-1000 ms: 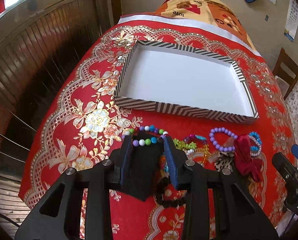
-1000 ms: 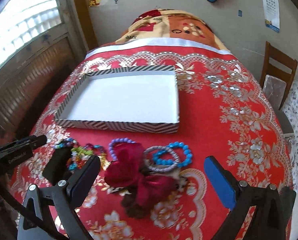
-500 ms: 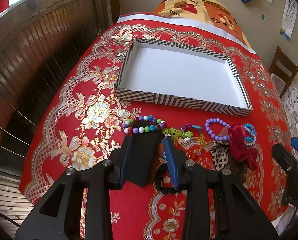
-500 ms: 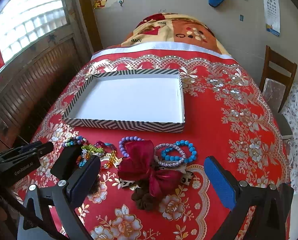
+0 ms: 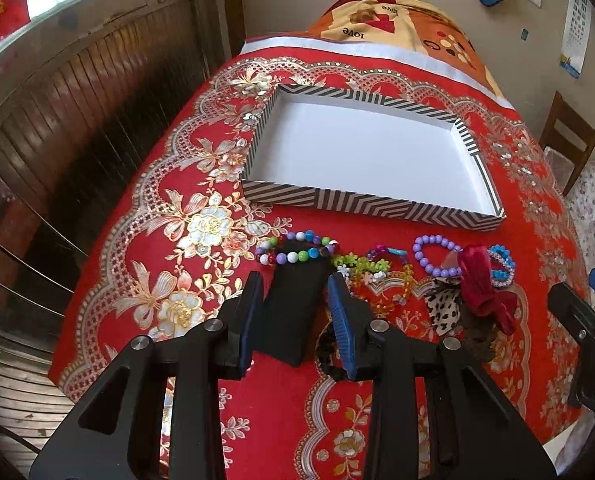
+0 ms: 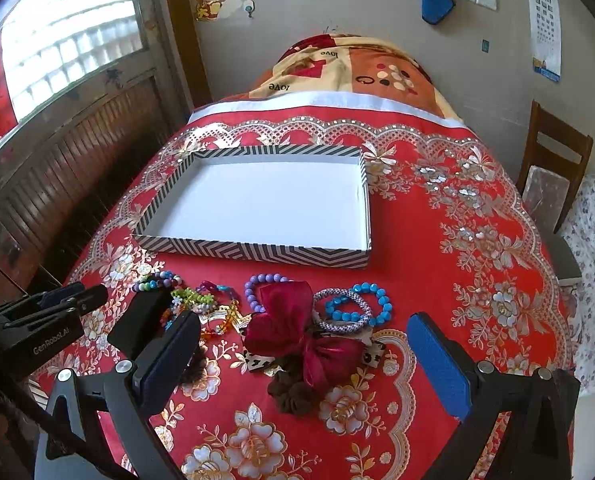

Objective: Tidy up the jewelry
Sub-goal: 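Align the open left gripper over the multicolor bead bracelet while the right gripper aligns over the red bow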

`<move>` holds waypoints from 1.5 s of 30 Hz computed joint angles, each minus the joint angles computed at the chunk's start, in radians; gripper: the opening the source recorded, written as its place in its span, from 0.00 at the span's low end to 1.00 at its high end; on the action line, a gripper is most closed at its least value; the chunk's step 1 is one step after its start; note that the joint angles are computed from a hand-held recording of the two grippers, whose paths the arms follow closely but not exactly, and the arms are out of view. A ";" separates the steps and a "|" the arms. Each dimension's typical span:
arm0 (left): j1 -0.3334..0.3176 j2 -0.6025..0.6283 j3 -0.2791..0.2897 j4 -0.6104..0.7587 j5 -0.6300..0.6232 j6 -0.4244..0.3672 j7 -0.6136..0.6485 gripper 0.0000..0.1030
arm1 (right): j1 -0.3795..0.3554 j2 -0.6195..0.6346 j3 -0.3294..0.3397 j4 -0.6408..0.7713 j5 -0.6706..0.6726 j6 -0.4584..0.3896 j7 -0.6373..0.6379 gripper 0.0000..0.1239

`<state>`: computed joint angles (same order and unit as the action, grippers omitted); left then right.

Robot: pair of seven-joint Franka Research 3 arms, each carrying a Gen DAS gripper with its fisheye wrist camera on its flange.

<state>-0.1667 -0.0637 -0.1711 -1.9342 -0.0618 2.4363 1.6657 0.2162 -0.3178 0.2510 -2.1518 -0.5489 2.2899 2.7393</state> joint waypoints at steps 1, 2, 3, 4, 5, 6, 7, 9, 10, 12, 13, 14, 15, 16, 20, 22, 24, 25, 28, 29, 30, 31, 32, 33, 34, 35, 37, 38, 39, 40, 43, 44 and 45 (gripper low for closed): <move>0.000 0.000 0.001 0.000 -0.009 -0.002 0.006 0.32 | 0.001 0.000 0.000 0.000 0.001 0.000 -0.001 0.83; 0.000 -0.001 0.001 0.001 -0.009 -0.003 0.004 0.32 | 0.001 -0.001 -0.001 -0.001 0.002 0.001 -0.001 0.83; 0.001 -0.003 0.000 -0.001 -0.003 -0.001 -0.002 0.32 | 0.001 -0.002 -0.001 -0.002 0.003 0.001 -0.001 0.83; 0.001 -0.006 -0.001 -0.006 0.008 0.006 -0.008 0.32 | 0.001 -0.003 0.000 -0.003 0.002 0.002 0.000 0.83; 0.002 -0.008 -0.002 -0.010 0.018 0.012 -0.012 0.32 | 0.000 -0.003 0.001 -0.003 0.001 0.001 0.001 0.83; 0.001 -0.011 -0.003 -0.014 0.029 0.018 -0.016 0.32 | 0.000 -0.002 0.001 -0.002 0.001 0.000 0.000 0.83; 0.001 -0.012 -0.002 -0.015 0.031 0.019 -0.015 0.32 | 0.000 -0.004 0.000 -0.004 0.001 0.001 0.000 0.83; 0.000 -0.013 0.001 -0.015 0.021 0.020 -0.007 0.32 | 0.000 -0.005 0.000 -0.005 0.003 0.002 -0.001 0.83; 0.000 -0.012 0.002 -0.015 0.015 0.018 -0.002 0.32 | 0.000 -0.005 -0.001 -0.006 0.004 0.004 -0.002 0.83; 0.000 -0.011 0.003 -0.012 0.008 0.016 0.004 0.32 | 0.001 -0.004 -0.001 -0.006 0.007 0.004 -0.006 0.83; 0.000 -0.011 0.004 -0.012 0.007 0.016 0.004 0.32 | 0.001 -0.004 -0.002 -0.007 0.010 0.005 -0.008 0.83; 0.000 -0.010 0.003 -0.011 0.006 0.015 0.004 0.32 | 0.001 -0.005 -0.003 -0.008 0.013 0.006 -0.010 0.83; 0.000 -0.010 0.003 -0.011 0.006 0.013 0.004 0.32 | 0.001 -0.005 -0.002 -0.008 0.014 0.005 -0.011 0.83; 0.000 -0.009 0.003 -0.008 0.005 0.008 0.003 0.32 | 0.000 -0.006 -0.003 -0.009 0.014 0.004 -0.012 0.83; 0.000 -0.004 0.000 0.000 0.009 -0.004 -0.005 0.32 | -0.003 -0.011 -0.005 -0.015 0.022 0.011 -0.012 0.83; -0.001 -0.004 -0.002 0.000 0.010 -0.004 -0.006 0.32 | -0.005 -0.013 -0.006 -0.019 0.026 0.013 -0.014 0.83; -0.002 -0.001 -0.002 0.003 0.013 -0.003 -0.008 0.32 | -0.007 -0.016 -0.007 -0.022 0.028 0.016 -0.017 0.83; -0.002 -0.001 -0.003 0.004 0.013 -0.003 -0.008 0.32 | -0.009 -0.017 -0.006 -0.023 0.029 0.016 -0.018 0.83; -0.003 0.002 -0.004 0.006 0.016 -0.006 -0.011 0.32 | -0.011 -0.017 -0.006 -0.025 0.033 0.017 -0.023 0.83; -0.003 0.003 -0.004 0.006 0.016 -0.006 -0.011 0.32 | -0.012 -0.018 -0.005 -0.027 0.034 0.019 -0.022 0.83; -0.003 0.003 -0.004 0.005 0.016 -0.006 -0.012 0.32 | -0.013 -0.019 -0.005 -0.028 0.034 0.021 -0.022 0.83; -0.002 0.004 -0.004 0.005 0.015 -0.006 -0.013 0.32 | -0.014 -0.021 -0.005 -0.032 0.034 0.025 -0.019 0.83; -0.002 0.005 -0.003 0.005 0.014 -0.008 -0.012 0.32 | -0.015 -0.023 -0.004 -0.035 0.035 0.027 -0.016 0.83; -0.002 0.005 -0.004 0.005 0.015 -0.008 -0.012 0.32 | -0.017 -0.026 -0.004 -0.039 0.036 0.030 -0.014 0.83; -0.002 0.005 -0.003 0.004 0.014 -0.008 -0.011 0.32 | -0.018 -0.028 -0.005 -0.042 0.039 0.032 -0.014 0.83; -0.001 0.004 -0.003 0.002 0.014 -0.007 -0.010 0.32 | -0.018 -0.029 -0.006 -0.045 0.042 0.034 -0.016 0.83; -0.001 0.005 -0.003 0.004 0.013 -0.009 -0.010 0.32 | -0.021 -0.028 -0.003 -0.044 0.043 0.031 -0.018 0.83; -0.001 0.004 -0.003 0.003 0.011 -0.010 -0.007 0.32 | -0.021 -0.029 -0.004 -0.046 0.045 0.031 -0.019 0.83; 0.000 0.004 -0.002 0.001 0.011 -0.008 -0.007 0.32 | -0.021 -0.029 -0.005 -0.047 0.049 0.034 -0.020 0.83; 0.000 0.003 -0.002 0.000 0.010 -0.007 -0.007 0.32 | -0.021 -0.029 -0.005 -0.048 0.051 0.035 -0.021 0.83; 0.001 0.002 -0.002 -0.001 0.008 -0.007 -0.007 0.32 | -0.021 -0.027 -0.005 -0.048 0.056 0.035 -0.030 0.83; 0.001 0.001 -0.001 -0.003 0.006 -0.006 -0.006 0.32 | -0.020 -0.027 -0.006 -0.048 0.059 0.037 -0.034 0.83; 0.001 0.000 -0.001 -0.004 0.007 -0.005 -0.005 0.32 | -0.020 -0.026 -0.005 -0.047 0.060 0.038 -0.036 0.83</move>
